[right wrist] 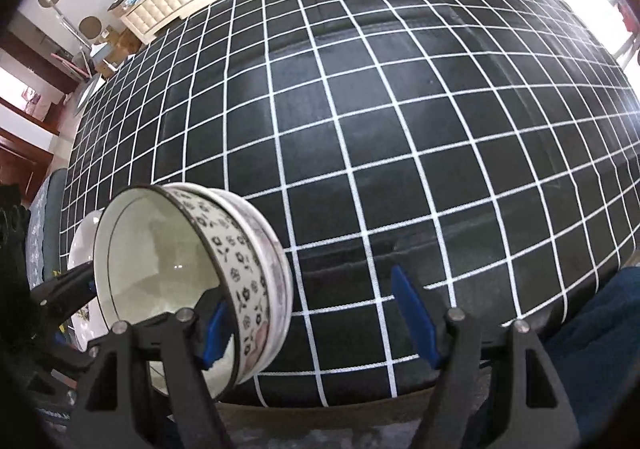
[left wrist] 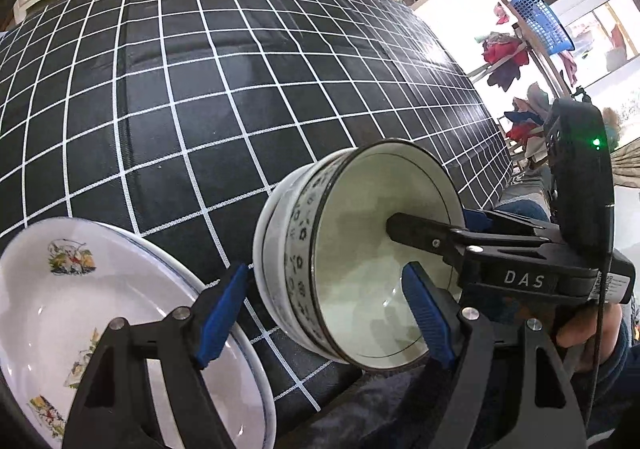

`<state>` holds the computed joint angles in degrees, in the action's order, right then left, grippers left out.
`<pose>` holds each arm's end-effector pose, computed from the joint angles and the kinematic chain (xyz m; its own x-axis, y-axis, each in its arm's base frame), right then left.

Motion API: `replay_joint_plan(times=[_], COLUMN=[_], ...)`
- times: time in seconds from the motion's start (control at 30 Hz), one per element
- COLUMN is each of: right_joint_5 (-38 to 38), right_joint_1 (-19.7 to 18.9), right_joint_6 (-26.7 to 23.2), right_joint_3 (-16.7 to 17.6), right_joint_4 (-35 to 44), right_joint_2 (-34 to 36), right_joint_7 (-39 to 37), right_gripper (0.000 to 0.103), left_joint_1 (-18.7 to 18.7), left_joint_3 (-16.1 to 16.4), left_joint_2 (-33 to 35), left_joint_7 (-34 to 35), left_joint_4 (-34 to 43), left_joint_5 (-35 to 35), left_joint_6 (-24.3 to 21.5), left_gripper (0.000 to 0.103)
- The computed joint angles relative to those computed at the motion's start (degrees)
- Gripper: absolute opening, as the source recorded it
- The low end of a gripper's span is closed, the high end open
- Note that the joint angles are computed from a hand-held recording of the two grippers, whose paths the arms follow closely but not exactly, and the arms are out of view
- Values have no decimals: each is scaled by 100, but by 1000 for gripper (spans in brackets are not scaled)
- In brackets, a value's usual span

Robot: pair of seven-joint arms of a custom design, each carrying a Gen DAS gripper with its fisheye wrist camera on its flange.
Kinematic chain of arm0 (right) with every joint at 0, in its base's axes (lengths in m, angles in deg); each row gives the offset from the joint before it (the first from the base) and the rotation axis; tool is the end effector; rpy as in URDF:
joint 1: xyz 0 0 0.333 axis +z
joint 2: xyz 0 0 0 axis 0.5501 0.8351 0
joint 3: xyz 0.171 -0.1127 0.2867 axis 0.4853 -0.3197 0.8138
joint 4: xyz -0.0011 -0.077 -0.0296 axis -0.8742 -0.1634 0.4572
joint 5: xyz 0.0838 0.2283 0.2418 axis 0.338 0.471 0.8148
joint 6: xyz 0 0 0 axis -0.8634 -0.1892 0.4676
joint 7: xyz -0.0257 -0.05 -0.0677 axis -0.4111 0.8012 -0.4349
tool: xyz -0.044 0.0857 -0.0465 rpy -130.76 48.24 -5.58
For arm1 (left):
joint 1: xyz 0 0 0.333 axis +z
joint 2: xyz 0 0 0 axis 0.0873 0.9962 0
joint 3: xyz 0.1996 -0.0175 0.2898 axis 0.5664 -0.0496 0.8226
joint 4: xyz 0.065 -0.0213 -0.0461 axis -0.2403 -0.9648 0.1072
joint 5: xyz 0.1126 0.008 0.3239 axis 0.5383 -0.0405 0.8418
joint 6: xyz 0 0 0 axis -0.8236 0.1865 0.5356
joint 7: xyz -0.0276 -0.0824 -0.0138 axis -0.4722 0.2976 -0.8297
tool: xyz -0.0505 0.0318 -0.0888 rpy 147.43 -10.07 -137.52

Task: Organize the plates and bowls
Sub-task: 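Grasp the rim of the nested bowl stack with the right gripper, then lift the bowl stack with the right gripper over the printed plate stack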

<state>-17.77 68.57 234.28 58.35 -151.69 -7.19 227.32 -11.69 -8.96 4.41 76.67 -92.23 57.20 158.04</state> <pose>0.4934 0.4341 0.3668 -0.2841 -0.9277 -0.2423 -0.9092 0.3409 -0.2393 0.5993 -0.3735 0.3438 -0.5162 -0.7074 0.4828 -0.8564 0.4232 -0.2956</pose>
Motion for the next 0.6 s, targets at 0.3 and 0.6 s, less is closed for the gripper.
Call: replay_joint_plan(times=[0.3,0.6], right_joint_5=[1025,1338], right_joint_1=[-547,-639], right_joint_6=[1344,1354], right_joint_3=[543,678], right_joint_4=[-656,-613], right_joint_2=[31,24], right_joint_7=[-379,-601], right_gripper=[74,61], left_joint_1=[-255,-353], left_joint_3=[220,310], left_joint_2=[88,119], left_joint_7=[-265,-459], left_joint_4=[218,258], left_joint_5=[453,791], left_joint_6=[-181,-199], left_gripper=[67,60])
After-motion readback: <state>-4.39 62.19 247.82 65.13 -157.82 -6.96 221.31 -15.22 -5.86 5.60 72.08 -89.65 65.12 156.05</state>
